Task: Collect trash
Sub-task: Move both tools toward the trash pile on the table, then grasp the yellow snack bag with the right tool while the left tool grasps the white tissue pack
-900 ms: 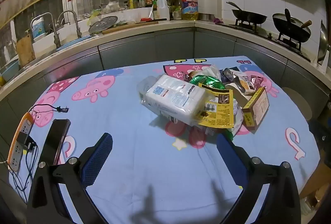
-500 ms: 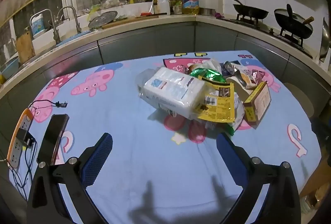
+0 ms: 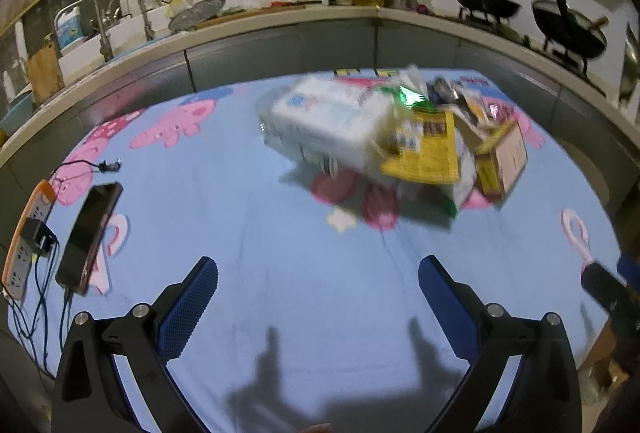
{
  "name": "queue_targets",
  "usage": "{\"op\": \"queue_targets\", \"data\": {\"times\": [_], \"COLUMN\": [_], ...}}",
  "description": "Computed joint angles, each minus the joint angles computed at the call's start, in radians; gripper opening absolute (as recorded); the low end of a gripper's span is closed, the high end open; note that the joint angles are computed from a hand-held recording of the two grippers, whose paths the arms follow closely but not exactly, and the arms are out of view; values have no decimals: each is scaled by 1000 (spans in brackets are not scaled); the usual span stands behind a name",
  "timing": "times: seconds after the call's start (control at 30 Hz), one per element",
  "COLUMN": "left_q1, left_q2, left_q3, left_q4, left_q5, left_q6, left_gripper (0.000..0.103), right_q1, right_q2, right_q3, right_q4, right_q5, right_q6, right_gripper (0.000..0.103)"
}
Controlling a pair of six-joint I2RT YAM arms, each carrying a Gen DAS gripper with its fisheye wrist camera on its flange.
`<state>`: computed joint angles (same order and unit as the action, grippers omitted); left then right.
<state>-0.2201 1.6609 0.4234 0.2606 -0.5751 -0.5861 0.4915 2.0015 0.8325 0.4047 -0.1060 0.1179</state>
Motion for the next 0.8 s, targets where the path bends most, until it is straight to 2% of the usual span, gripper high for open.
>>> {"op": "queue_targets", "data": {"times": [0.17,0.2,0.27,0.3,0.33,0.37,0.4,0.47,0.57,0.6,0.7,0.8], "left_q1": [-21,-11,22,36,58,94,128,283,450,492,592,648], "left_q2": [16,-2,-48,-65,-77,-88,-87,-101,-96,-87,-57,-22], "left_q3": [-57,-81,-148,-169,-182,-195,-177,-131,-75,-56,10,68], "left_q4": [38,68,164,189,211,240,236,189,164,162,132,112], "left_q5": [16,33,83,88,96,129,169,373,569,615,741,823], "left_q6": [-40,-43,-41,-47,-44,-30,-12,37,75,91,106,111], "left_gripper": [100,100,100,100,100,100,100,100,100,100,100,100], "right_q1": [-16,-25,-55,-56,-52,-54,-54,-63,-71,-70,-25,45], "right_q2": [-18,-21,7,19,32,43,50,71,107,123,169,229], "right_q3": [-53,-61,-36,-24,-7,5,15,47,128,166,319,481], "right_q4": [61,72,64,51,34,27,23,4,-55,-82,-159,-168], "right_q5": [-54,-91,-252,-273,-263,-265,-266,-272,-302,-324,-347,-287], "right_q6": [14,10,-12,-17,-18,-14,-11,-6,-23,-35,-74,-116], "right_gripper": [97,97,97,97,95,88,84,68,52,45,32,31]}}
